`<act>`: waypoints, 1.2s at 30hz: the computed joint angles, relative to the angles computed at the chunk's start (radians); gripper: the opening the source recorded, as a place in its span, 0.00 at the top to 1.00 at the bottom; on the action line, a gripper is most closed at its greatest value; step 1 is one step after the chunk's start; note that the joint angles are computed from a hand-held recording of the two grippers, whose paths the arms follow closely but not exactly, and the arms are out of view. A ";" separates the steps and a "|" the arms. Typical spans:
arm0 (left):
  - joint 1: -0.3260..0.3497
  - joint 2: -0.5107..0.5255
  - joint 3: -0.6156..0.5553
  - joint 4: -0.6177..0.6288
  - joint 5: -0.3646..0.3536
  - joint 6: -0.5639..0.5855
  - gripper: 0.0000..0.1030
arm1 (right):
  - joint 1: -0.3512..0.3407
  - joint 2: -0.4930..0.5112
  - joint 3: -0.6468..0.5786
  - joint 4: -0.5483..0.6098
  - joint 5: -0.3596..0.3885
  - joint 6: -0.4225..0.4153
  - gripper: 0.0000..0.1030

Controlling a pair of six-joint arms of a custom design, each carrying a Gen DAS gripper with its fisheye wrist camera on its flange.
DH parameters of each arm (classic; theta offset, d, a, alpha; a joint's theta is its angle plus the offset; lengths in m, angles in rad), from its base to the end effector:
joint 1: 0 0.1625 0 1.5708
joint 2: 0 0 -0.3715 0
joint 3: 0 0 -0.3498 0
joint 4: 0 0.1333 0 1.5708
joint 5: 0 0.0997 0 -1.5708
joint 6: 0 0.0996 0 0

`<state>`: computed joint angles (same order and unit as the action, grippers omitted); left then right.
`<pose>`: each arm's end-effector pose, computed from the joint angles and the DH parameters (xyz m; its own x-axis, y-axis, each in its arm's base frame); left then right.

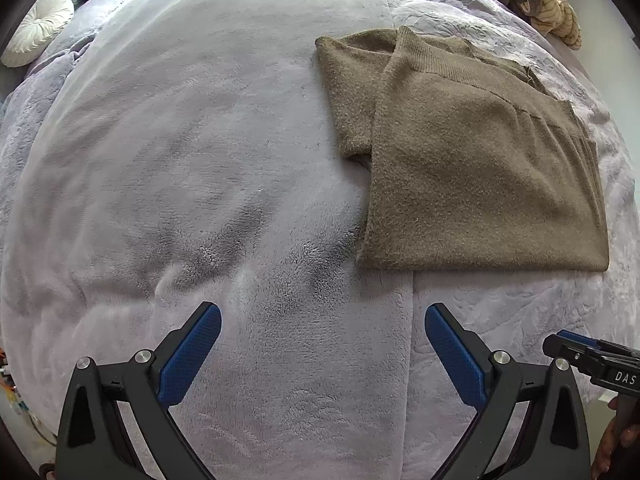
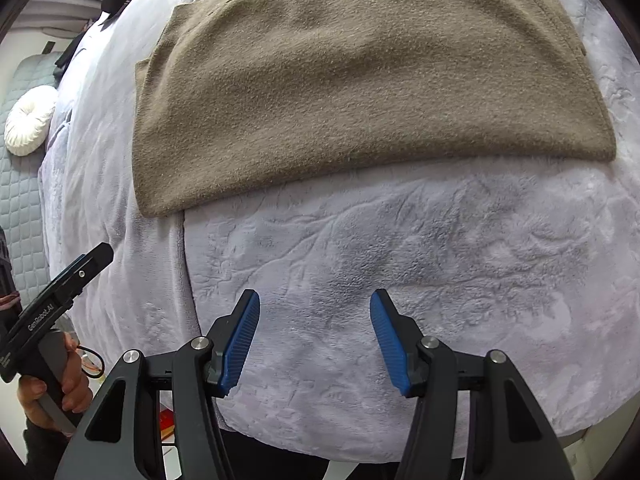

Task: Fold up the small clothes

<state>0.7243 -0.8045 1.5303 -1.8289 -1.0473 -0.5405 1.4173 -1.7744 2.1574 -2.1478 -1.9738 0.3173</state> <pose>-0.3051 -0.5144 0.0760 -0.6913 0.3799 -0.6146 0.3648 0.9178 0.1570 0.0374 -0.3750 0.3249 -0.8059 0.5072 0.3055 0.4226 0.8541 -0.3032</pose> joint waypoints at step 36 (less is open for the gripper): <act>0.239 0.316 -0.433 -0.128 -0.393 0.087 0.01 | -0.320 0.342 0.127 -0.943 0.860 0.199 0.92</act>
<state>0.9633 -0.4880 1.0974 -1.9570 -1.4407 -0.4530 1.0974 -1.4327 2.2840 -3.0908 -1.1136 0.5159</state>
